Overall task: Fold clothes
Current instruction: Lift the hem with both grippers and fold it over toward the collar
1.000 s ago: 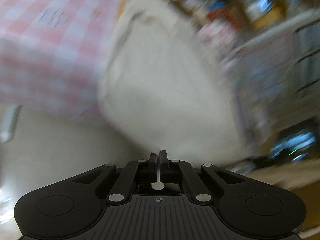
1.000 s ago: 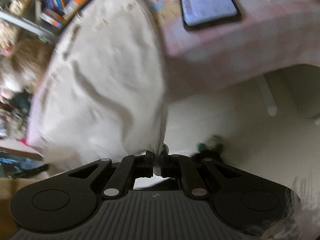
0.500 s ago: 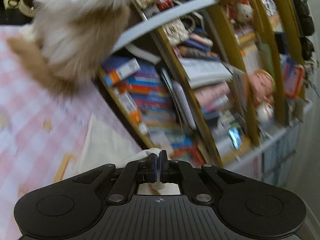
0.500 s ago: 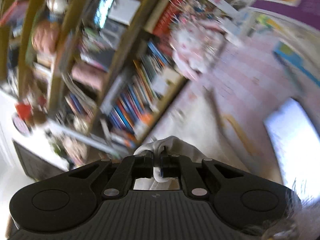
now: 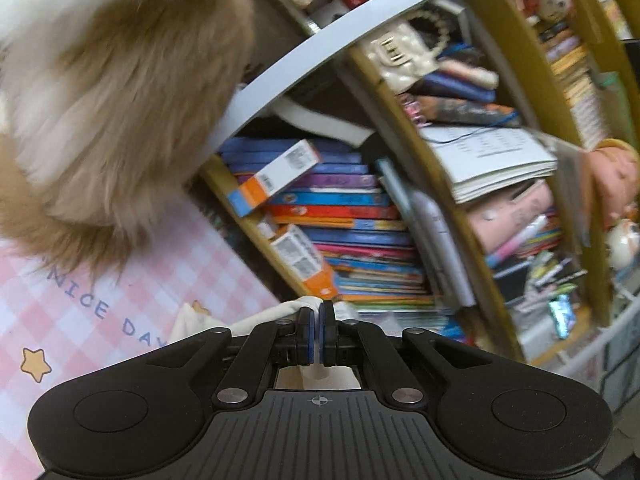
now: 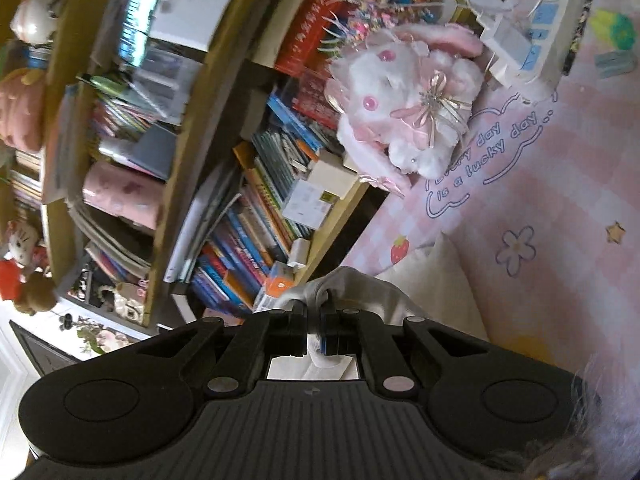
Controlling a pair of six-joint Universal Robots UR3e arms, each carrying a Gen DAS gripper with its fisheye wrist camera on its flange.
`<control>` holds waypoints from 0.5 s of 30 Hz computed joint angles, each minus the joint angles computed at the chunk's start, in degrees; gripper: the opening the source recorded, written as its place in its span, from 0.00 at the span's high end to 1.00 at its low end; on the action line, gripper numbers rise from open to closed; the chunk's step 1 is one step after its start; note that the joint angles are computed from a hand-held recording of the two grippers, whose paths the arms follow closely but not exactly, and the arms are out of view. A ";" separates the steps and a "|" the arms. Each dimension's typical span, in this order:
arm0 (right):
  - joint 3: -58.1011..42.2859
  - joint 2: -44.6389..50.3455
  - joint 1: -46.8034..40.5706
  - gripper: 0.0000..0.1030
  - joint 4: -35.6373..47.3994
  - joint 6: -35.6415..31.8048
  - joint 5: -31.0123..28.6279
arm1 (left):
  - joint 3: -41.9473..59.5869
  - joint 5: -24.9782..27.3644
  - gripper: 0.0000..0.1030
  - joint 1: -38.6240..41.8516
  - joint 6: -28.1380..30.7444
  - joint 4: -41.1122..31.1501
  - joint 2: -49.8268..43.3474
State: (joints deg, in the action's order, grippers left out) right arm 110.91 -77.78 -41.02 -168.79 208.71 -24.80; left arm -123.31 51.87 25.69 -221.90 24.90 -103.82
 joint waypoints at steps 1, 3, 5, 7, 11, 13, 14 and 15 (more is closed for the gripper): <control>-1.40 1.38 0.62 0.95 0.84 -0.51 -0.58 | 0.77 1.38 1.00 -0.89 -0.13 -0.60 -0.75; -4.06 4.13 1.76 0.95 2.15 -1.11 -1.60 | 2.30 4.34 1.00 -2.75 -0.37 -1.97 -2.06; -6.16 6.55 2.64 0.95 3.08 -1.40 -2.31 | 3.21 6.12 1.00 -3.94 -0.34 -2.81 -2.93; -7.60 8.31 3.20 0.95 3.75 -1.64 -2.67 | 4.01 7.38 1.00 -4.75 -0.24 -3.53 -3.55; -9.75 10.63 3.83 0.95 4.57 -1.34 -3.26 | 5.08 8.95 1.00 -5.63 -0.93 -3.66 -4.75; -10.28 11.19 4.01 0.95 4.56 -1.07 -3.42 | 5.33 9.14 1.00 -5.69 -1.44 -3.04 -5.44; -10.54 11.44 4.13 0.95 4.56 -0.97 -3.54 | 5.51 9.14 1.00 -5.64 -1.83 -2.75 -5.78; -10.80 11.71 4.28 0.95 4.43 -0.79 -3.73 | 5.69 9.15 1.00 -5.59 -2.21 -2.47 -6.12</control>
